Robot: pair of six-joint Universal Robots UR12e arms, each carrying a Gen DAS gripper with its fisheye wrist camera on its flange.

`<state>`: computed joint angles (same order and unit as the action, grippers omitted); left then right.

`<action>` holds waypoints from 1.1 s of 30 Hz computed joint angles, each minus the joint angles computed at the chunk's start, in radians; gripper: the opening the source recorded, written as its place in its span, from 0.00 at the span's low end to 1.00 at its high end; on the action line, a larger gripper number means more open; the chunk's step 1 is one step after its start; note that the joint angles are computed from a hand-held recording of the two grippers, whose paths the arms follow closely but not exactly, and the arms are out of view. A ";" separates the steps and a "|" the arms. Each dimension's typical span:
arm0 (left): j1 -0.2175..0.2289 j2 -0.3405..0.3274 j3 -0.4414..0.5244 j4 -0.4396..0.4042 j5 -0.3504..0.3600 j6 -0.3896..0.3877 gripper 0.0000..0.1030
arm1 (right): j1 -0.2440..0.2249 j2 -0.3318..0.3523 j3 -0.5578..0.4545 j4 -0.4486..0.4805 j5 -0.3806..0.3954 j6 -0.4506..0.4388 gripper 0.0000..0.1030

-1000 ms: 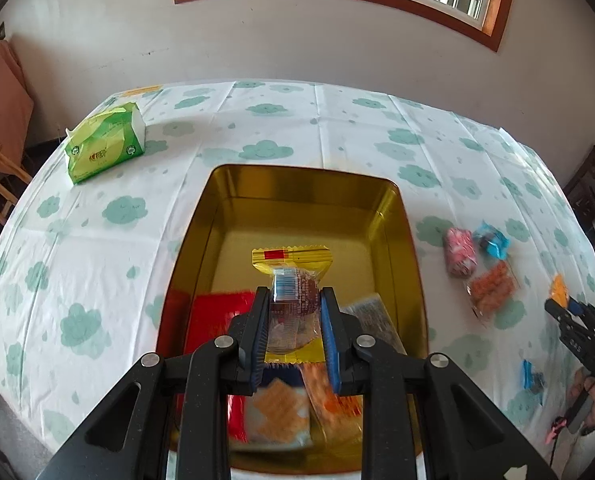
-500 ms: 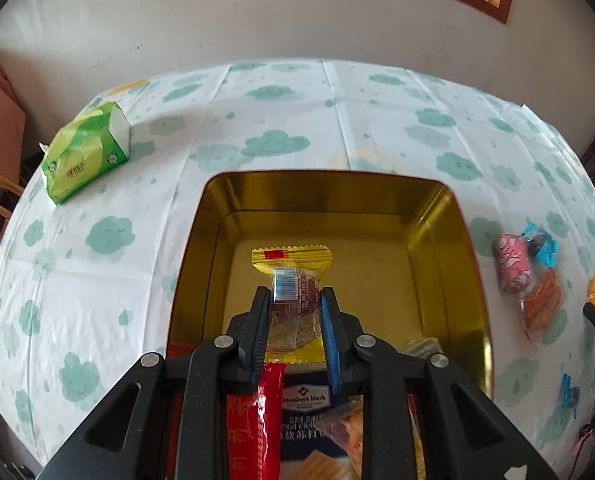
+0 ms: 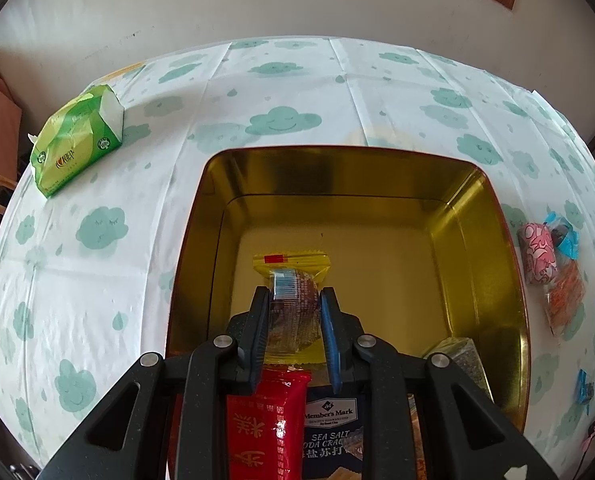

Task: Organize snacks
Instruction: 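Lower the yellow cake into the tin and open the left tool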

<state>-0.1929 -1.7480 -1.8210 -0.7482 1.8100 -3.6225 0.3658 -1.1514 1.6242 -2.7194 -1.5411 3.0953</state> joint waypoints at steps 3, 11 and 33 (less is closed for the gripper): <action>0.001 -0.001 -0.001 0.001 -0.002 -0.007 0.23 | 0.000 0.000 0.000 0.000 0.000 0.000 0.47; -0.003 0.007 -0.001 -0.006 0.009 -0.026 0.28 | 0.000 0.000 -0.001 0.001 -0.001 0.000 0.47; -0.106 0.092 -0.061 0.067 0.203 -0.151 0.75 | 0.002 0.000 -0.003 0.007 -0.020 -0.003 0.45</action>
<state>-0.2993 -1.6563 -1.8817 -0.6810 2.0126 -3.7740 0.3682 -1.1514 1.6215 -2.7129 -1.5607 3.0926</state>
